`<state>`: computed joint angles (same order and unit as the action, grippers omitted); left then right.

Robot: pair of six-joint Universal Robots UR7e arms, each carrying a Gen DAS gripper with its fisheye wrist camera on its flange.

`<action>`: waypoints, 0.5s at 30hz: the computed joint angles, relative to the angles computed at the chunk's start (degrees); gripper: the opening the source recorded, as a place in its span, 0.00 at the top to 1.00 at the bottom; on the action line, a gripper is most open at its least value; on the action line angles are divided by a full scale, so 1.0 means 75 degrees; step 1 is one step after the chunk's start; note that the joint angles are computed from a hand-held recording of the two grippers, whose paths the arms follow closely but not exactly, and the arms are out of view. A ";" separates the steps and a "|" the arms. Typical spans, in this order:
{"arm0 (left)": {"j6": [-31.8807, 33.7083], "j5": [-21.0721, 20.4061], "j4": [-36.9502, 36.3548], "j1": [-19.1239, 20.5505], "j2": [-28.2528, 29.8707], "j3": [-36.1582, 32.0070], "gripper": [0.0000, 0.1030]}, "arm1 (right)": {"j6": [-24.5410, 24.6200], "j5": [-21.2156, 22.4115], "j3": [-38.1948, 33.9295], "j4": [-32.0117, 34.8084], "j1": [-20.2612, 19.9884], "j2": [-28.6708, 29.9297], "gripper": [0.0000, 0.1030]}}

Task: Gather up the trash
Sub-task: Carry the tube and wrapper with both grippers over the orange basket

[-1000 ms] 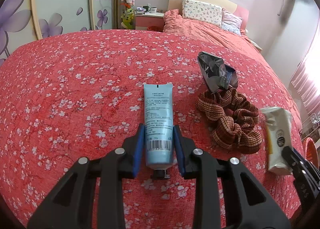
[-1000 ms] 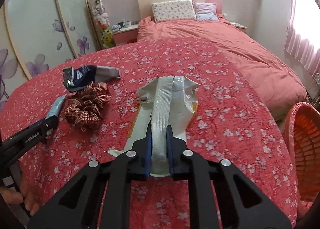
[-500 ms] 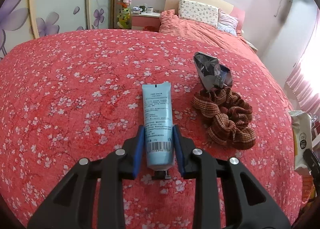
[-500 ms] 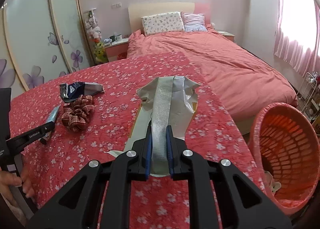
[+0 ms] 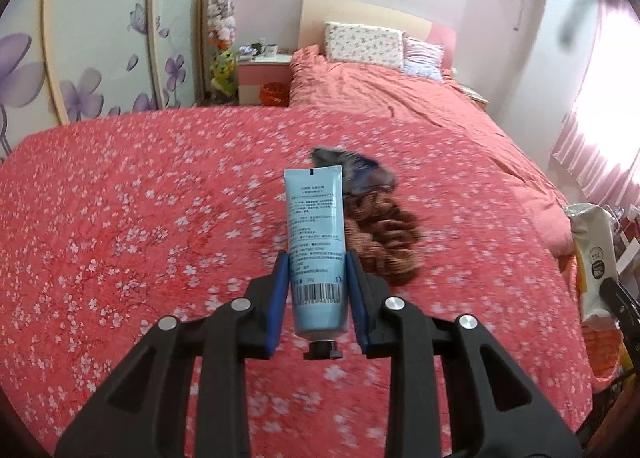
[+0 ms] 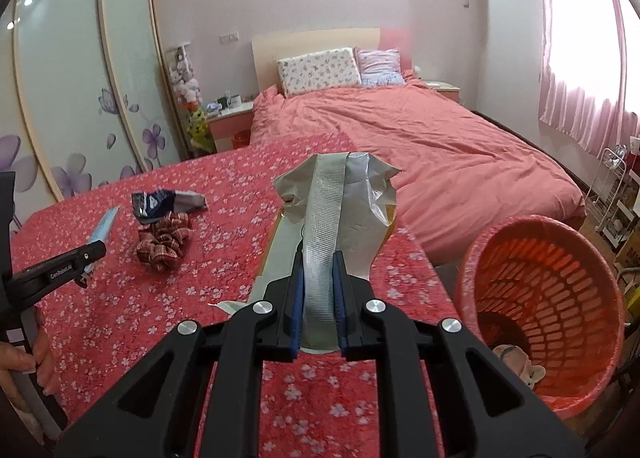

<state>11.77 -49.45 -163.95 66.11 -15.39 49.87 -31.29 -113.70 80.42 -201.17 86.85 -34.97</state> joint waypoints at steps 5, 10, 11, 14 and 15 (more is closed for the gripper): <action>0.0108 -0.0245 -0.0193 -0.0325 -0.0156 0.0412 0.73 | 0.0074 0.0121 0.0413 -0.0534 -0.0069 -0.0309 0.87; 0.0261 -0.0686 -0.0227 -0.0662 -0.0154 0.0636 0.73 | 0.0084 0.0118 0.0776 -0.1141 -0.0144 -0.0565 0.87; 0.0276 -0.0755 -0.0183 -0.0715 -0.0117 0.0604 0.73 | 0.0084 0.0101 0.0812 -0.1212 -0.0150 -0.0587 0.87; 0.0338 -0.1033 -0.0157 -0.0896 -0.0069 0.0687 0.73 | 0.0094 0.0058 0.0969 -0.1489 -0.0202 -0.0682 0.87; 0.0348 -0.1147 -0.0131 -0.0960 -0.0043 0.0704 0.73 | 0.0079 0.0037 0.1037 -0.1605 -0.0226 -0.0725 0.87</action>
<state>14.38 -58.05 -164.93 58.91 -15.71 55.16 -30.69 -113.42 88.20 -213.21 85.15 -40.41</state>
